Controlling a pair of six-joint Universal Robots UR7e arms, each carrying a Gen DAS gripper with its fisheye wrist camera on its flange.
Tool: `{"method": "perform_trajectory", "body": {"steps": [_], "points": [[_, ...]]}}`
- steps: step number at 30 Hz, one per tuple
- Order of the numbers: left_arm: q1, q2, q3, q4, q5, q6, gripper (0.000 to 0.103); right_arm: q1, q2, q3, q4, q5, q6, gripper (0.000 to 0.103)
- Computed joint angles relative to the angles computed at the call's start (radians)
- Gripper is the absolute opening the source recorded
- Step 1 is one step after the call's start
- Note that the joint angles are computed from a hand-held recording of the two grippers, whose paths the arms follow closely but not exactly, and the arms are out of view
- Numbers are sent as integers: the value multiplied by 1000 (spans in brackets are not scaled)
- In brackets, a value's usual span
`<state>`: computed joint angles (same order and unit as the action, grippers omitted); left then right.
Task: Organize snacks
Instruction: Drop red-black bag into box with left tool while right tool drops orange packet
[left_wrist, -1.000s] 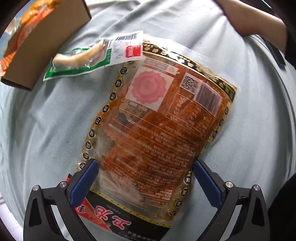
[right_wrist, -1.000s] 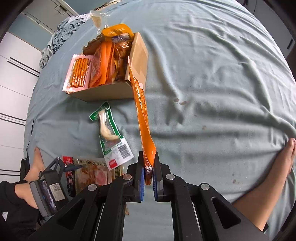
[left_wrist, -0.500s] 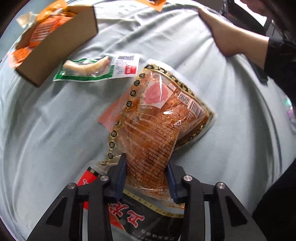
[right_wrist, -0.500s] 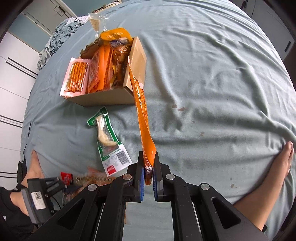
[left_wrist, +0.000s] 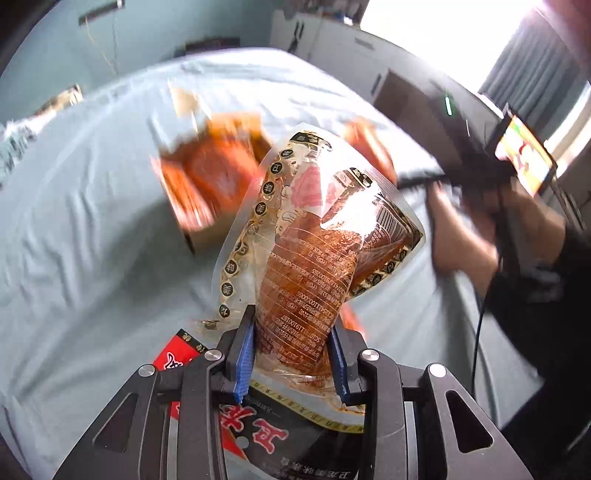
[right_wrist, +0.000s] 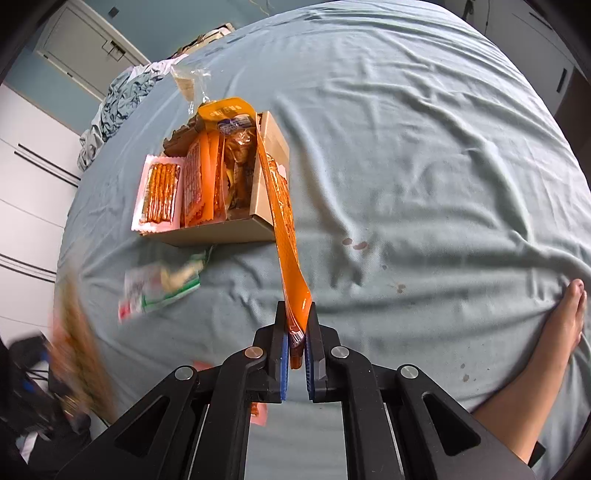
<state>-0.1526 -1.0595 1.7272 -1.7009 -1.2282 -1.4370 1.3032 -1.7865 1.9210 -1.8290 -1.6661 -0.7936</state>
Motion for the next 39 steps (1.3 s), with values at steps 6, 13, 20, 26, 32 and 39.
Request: {"method": "perform_trajectory", "body": {"steps": [6, 13, 20, 26, 32, 39], "points": [[99, -21, -33, -14, 239, -44, 34, -26, 3, -31, 24, 47, 14, 5], [215, 24, 7, 47, 371, -284, 34, -22, 9, -41, 40, 72, 28, 5], [288, 44, 121, -9, 323, -345, 49, 24, 37, -22, 36, 91, 67, 5], [237, -36, 164, -9, 370, -428, 75, 102, 80, 12, -78, 106, 127, 5], [129, -156, 220, 94, 348, -653, 80, 187, 168, 57, -251, 47, 187, 8], [66, -82, 211, 132, 102, -394, 80, 162, 178, 76, -285, 80, 176, 45]]}}
